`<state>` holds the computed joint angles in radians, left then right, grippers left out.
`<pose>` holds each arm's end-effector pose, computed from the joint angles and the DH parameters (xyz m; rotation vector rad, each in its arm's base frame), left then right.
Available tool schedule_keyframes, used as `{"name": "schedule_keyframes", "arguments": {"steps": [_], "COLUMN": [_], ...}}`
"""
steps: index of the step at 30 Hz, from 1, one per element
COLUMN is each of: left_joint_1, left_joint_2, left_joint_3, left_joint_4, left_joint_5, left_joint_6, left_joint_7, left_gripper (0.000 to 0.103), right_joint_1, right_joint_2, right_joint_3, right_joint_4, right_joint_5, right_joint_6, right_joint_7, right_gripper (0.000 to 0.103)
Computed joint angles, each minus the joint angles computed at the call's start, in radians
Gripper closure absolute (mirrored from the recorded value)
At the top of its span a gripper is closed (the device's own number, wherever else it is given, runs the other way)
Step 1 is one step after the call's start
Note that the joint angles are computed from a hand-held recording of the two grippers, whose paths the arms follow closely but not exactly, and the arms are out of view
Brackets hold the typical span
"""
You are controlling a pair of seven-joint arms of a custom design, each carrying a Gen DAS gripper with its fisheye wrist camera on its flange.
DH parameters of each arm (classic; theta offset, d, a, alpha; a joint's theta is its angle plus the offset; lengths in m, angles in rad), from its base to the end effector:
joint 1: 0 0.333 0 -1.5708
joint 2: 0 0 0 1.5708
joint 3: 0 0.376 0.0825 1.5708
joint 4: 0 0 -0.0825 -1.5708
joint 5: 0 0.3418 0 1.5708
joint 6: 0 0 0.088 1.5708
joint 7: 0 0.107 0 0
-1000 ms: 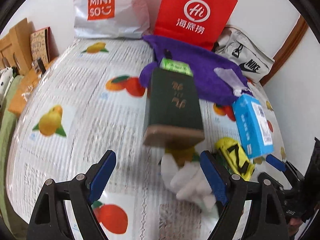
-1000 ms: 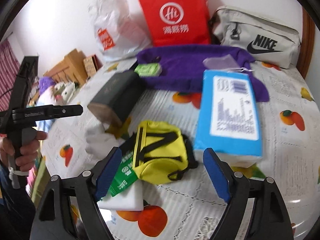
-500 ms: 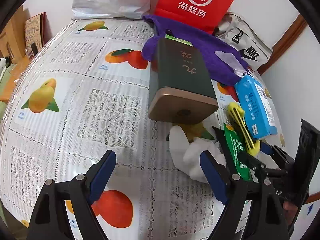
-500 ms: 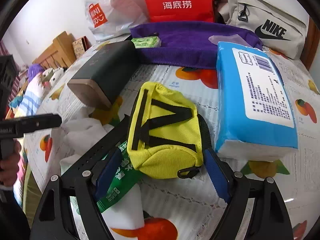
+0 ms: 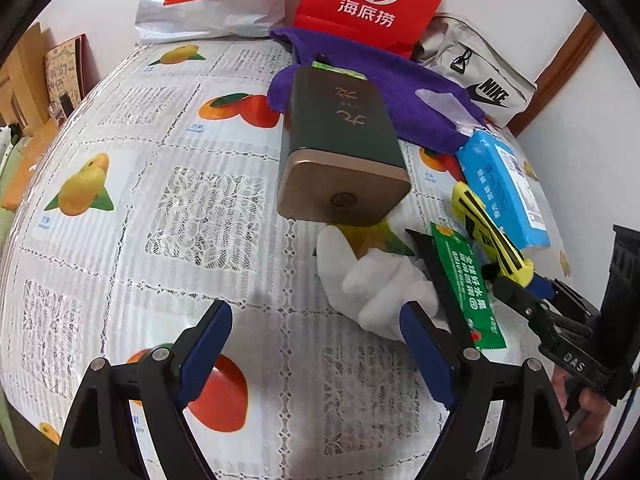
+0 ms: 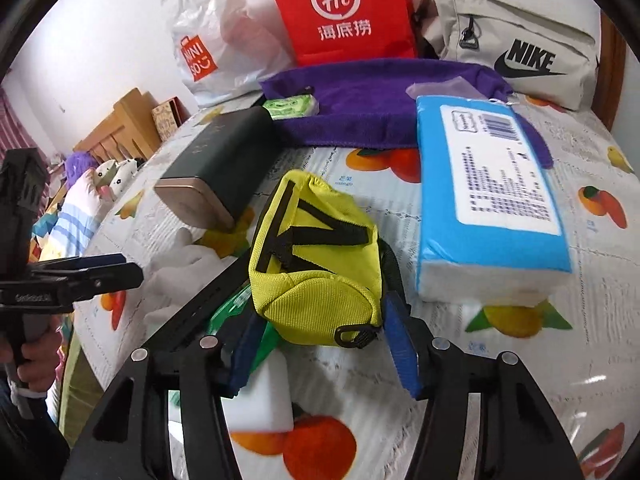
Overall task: Organize soft objects
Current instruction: 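Grasp the yellow pouch with right gripper while left moves toward the white glove, then grasp the white glove with left gripper while right lifts the yellow pouch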
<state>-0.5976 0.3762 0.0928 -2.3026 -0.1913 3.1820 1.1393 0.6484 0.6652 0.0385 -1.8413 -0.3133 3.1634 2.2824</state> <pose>0.5044 -0.2628 0.3328 -2.1600 1.9451 -0.7175 0.5254 0.4599 0.3190 -1.9873 1.5049 -0.1705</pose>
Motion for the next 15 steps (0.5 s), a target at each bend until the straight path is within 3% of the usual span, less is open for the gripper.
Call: {"name": "schedule_keyframes", "arguments": {"steps": [8,12,15], "left_joint_1": [-0.112,-0.162,-0.176], "left_joint_2": [-0.016,-0.015,-0.009], "left_joint_3": [0.075,0.111,0.121], "left_joint_4": [-0.024,-0.027,-0.025], "left_joint_5": [-0.010,-0.015,-0.018], "left_joint_6": [0.028,0.025,0.032], "left_joint_7": [-0.010,-0.018,-0.023], "left_gripper": [0.018,0.018,0.018], "right_joint_1": [0.079,0.209,0.341], "right_joint_2": [-0.088,-0.137,-0.167], "right_joint_3": [-0.082,-0.214,-0.351], "right_joint_4": [-0.165,-0.267,-0.347], "right_joint_5": [0.004,0.048,0.109], "right_joint_6": [0.130,0.166,0.169], "right_joint_7": [0.009,-0.001,-0.021], "right_gripper": [0.046,0.046,0.046]}}
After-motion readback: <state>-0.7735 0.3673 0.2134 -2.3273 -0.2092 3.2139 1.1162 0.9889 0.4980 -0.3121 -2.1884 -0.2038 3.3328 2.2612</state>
